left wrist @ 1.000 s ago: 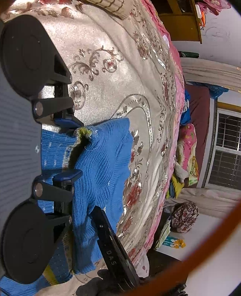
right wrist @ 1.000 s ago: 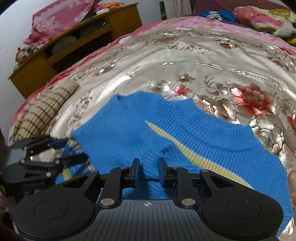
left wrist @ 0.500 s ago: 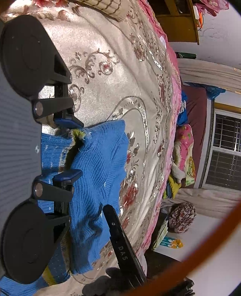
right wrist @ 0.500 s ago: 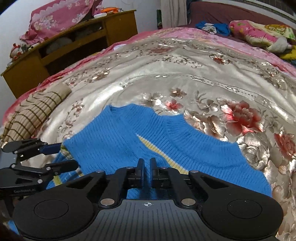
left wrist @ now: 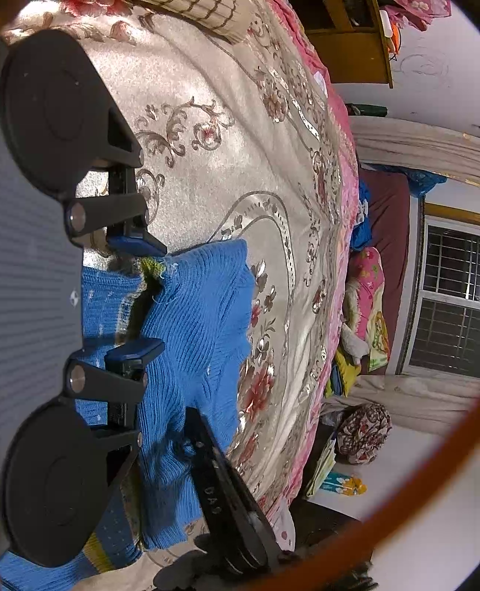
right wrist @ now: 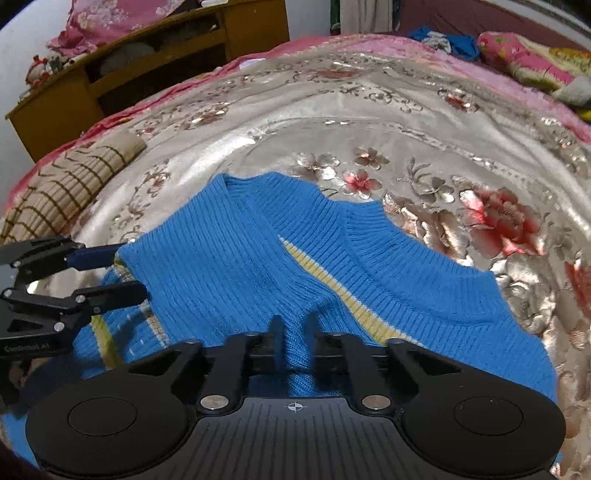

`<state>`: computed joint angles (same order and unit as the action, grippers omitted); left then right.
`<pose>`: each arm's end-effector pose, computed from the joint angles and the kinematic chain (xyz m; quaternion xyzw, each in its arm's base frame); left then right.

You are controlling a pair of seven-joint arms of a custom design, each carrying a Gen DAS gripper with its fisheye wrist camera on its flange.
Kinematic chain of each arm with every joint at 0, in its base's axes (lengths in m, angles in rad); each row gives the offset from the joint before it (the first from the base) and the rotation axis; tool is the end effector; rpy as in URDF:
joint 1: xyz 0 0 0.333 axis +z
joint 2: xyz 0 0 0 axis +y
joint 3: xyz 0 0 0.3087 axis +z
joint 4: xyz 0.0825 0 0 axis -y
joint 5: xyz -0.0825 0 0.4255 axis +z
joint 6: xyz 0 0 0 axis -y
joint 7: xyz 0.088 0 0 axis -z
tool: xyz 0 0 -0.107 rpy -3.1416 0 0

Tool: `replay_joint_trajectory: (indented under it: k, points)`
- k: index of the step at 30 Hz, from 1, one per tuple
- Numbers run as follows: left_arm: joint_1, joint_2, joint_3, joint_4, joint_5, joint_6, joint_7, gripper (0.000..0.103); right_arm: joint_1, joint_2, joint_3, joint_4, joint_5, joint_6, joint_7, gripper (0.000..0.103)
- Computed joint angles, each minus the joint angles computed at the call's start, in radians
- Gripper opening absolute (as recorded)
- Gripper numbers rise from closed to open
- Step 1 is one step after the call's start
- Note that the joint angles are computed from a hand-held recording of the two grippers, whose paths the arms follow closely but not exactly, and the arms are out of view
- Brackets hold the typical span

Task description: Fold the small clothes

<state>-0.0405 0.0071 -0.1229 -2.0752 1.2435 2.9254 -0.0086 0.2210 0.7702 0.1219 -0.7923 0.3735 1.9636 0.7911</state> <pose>0.5958 -0.1586 0.4621 -0.7034 0.5238 -0.3614 0.3166 0.7800 0.2564 0.5279 -0.9160 0.2701 -0.0505 0.2924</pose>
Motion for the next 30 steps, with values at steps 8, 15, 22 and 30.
replay_joint_trajectory:
  k: [8, 15, 22, 30]
  points:
    - [0.0, 0.007, 0.0, 0.01, 0.026, -0.003, -0.031, 0.053, -0.012, -0.115, 0.013, -0.185, 0.081, 0.247, 0.002, 0.005]
    - [-0.014, 0.009, 0.0, 0.005, -0.032, -0.025, 0.043, 0.053, 0.036, -0.072, -0.031, -0.176, -0.03, 0.266, 0.109, 0.013]
    - [-0.008, -0.008, -0.004, 0.005, 0.036, -0.023, -0.022, 0.053, -0.061, -0.299, 0.005, -0.462, 0.126, 0.411, 0.088, 0.018]
    - [-0.017, -0.012, -0.017, 0.01, 0.015, -0.079, 0.007, 0.053, -0.101, -0.534, -0.042, -0.838, 0.198, 0.6, -0.02, 0.029]
